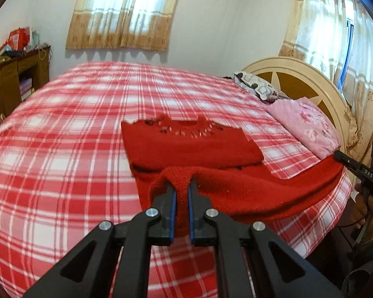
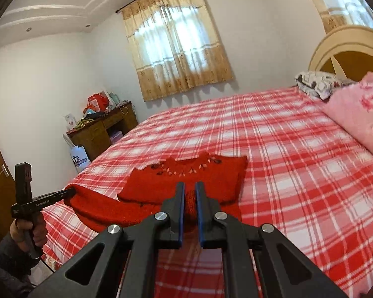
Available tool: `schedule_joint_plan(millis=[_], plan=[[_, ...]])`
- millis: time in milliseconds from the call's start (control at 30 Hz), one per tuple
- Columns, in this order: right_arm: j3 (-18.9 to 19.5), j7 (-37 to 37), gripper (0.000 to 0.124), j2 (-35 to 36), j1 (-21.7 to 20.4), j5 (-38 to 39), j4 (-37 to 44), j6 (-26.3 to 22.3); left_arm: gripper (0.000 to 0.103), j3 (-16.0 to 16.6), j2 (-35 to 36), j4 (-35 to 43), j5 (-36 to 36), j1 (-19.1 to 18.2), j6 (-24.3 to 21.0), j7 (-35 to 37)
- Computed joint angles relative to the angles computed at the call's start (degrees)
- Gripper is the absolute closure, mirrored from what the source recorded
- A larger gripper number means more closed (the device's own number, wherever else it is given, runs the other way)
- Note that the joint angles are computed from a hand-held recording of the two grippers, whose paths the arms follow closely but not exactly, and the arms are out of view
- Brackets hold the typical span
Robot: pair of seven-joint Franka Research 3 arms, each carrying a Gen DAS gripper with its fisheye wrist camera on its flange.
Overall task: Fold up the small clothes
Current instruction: 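Lift the hem with both grippers and fold it toward the collar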
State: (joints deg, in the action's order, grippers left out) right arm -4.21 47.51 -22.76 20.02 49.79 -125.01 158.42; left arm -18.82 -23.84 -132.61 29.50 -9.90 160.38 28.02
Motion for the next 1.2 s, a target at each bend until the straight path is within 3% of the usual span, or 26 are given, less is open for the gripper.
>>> schedule_joint_plan(millis=[233, 400, 700, 1033, 1200], plan=[[1.0, 0.73, 0.116, 5.81, -0.41, -1.24, 6.89, 0.84, 0.095, 0.45, 2.6, 3.51, 2.26, 2.62, 0.92, -0.94], [2.35, 2.53, 0.116, 10.38, -1.89, -3.41, 12.15, 1.03, 0.095, 2.15, 5.6, 6.06, 1.15, 2.39, 1.31, 0.55], [5.17, 12.53, 0.116, 23.18, -6.25, -13.91, 25.42, -0.74, 0.095, 4.46, 13.86, 14.0, 0.4, 2.31, 0.16, 5.3], [5.6, 26.37, 0.116, 42.64, -7.31, -29.08, 45.06, -9.73, 0.095, 7.69, 25.19, 22.33, -5.07, 1.41, -2.83, 12.47], [4.66, 32.4, 0.116, 54.85, -6.66, -35.76, 59.53, -18.06, 0.094, 8.94, 33.01, 29.18, -5.49, 0.66, -7.84, 13.88]])
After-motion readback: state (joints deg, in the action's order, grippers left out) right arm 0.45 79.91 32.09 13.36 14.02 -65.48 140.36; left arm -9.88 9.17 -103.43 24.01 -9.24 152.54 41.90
